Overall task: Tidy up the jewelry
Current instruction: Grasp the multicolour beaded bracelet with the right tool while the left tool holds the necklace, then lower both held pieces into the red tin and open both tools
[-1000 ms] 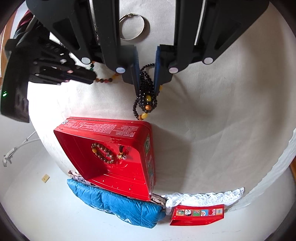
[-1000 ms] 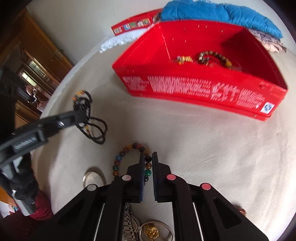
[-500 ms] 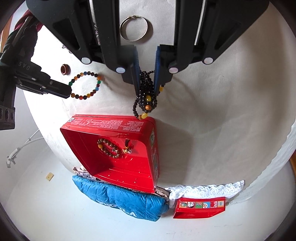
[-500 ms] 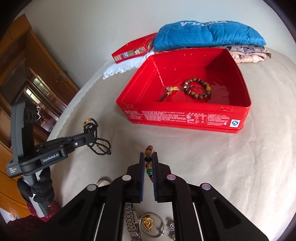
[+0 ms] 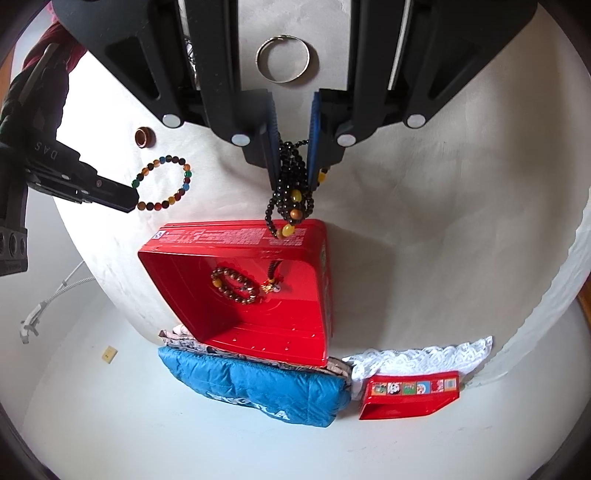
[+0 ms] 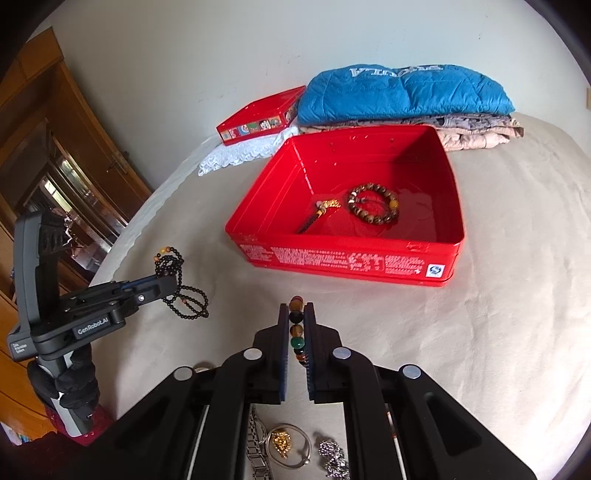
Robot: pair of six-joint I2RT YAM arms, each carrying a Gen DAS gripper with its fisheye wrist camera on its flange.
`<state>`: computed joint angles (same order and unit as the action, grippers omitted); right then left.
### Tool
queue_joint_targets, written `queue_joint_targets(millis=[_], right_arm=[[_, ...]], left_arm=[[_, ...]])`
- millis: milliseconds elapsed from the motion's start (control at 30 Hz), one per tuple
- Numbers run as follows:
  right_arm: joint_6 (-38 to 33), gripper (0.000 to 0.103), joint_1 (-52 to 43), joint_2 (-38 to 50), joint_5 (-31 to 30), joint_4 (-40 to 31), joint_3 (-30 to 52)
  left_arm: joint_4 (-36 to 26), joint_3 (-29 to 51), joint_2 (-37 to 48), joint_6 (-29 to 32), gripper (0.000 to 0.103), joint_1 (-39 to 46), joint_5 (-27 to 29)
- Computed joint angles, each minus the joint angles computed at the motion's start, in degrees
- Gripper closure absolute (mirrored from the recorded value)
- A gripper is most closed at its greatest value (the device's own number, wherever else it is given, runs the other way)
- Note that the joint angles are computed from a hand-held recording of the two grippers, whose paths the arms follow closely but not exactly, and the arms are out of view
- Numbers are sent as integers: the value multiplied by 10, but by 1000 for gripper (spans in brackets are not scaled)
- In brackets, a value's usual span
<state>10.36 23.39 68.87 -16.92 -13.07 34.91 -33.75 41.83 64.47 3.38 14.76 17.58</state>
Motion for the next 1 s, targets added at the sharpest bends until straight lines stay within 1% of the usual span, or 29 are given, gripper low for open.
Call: queue_joint_targets(millis=[233, 367, 467, 600, 700, 833, 1000], right_arm=[[-25, 96, -43, -19, -4, -41, 29], [-37, 96, -73, -14, -3, -67, 72], [-38, 96, -85, 9, -2, -70, 108], [-31, 96, -84, 65, 5, -55, 159], [-23, 96, -74, 121, 8, -31, 195], [-17, 96, -57, 198, 16, -7, 241], [-17, 96, -45, 282, 1, 9, 282]], left_arm=[[-23, 49, 10, -4, 91, -35, -14], [-18, 90, 30, -18, 91, -54, -16], [-4, 129, 62, -34, 91, -70, -11], [34, 173, 123, -60, 91, -91, -17], [77, 203, 189, -76, 91, -109, -26], [102, 247, 276, -91, 91, -117, -25], [130, 272, 346, -96, 90, -116, -32]])
